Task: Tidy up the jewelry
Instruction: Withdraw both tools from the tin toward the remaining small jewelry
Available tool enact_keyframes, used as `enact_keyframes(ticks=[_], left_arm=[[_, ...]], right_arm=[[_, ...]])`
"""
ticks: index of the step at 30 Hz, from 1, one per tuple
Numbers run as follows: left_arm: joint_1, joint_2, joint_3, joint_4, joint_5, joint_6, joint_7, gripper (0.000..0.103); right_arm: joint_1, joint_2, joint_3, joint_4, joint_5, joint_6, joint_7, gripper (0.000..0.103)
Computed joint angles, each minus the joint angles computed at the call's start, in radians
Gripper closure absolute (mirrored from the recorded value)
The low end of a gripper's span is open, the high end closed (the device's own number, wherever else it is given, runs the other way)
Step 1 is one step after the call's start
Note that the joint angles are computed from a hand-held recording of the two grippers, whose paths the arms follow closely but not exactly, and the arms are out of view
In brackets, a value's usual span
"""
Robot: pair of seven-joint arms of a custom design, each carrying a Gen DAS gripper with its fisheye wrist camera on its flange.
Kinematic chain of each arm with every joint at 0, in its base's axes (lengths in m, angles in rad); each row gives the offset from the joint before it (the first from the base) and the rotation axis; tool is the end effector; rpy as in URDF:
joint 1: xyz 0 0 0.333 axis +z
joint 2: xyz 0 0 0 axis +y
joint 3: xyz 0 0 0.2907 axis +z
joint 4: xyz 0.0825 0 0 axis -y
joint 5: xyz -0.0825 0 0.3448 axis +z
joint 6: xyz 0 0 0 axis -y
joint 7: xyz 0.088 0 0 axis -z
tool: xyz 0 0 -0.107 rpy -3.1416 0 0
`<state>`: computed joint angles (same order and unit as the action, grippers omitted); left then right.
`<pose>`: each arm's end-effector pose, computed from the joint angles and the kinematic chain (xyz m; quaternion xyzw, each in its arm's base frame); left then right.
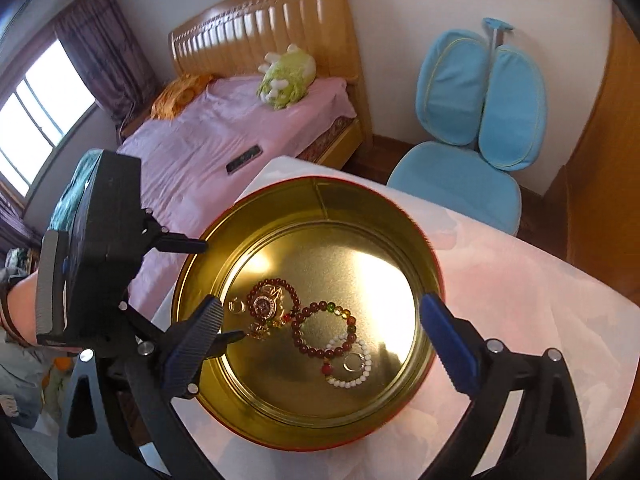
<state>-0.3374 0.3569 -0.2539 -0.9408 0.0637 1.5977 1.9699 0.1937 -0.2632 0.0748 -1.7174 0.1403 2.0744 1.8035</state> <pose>0.5239 -0.2961 0.6774 -0.3003 0.9412 -0.1258 0.0899 0.4505 0.1380 0.7212 -0.6760 0.6686 -0.1042 0.2919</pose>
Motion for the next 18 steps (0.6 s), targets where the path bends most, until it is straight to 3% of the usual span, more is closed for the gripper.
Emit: enact_keyframes(ticks=[4,6,12,18], left_arm=[[0.018,-0.068,-0.017,-0.077,-0.064,0.067,-0.003,0.007],[0.018,-0.092,-0.028,-0.102,-0.097,0.09,-0.002,0.007],[-0.029,-0.109,-0.059,-0.112,-0.13,0.109,0.01,0.007],[-0.104,-0.075,-0.098,-0.087,-0.162,0.103,0.039,0.007]], right_arm=[[-0.042,-0.184,-0.019,-0.19,0.03,0.091,0.073,0.004],[-0.081,-0.271,-0.015,-0.257,0.01,0.093,0.119,0.004],[-0.247,-0.535,-0.009,-0.418,-0.096,-0.011,0.252,0.004],[-0.353,-0.716,-0.029,-0.507,-0.133,-0.137,0.306,0.004]])
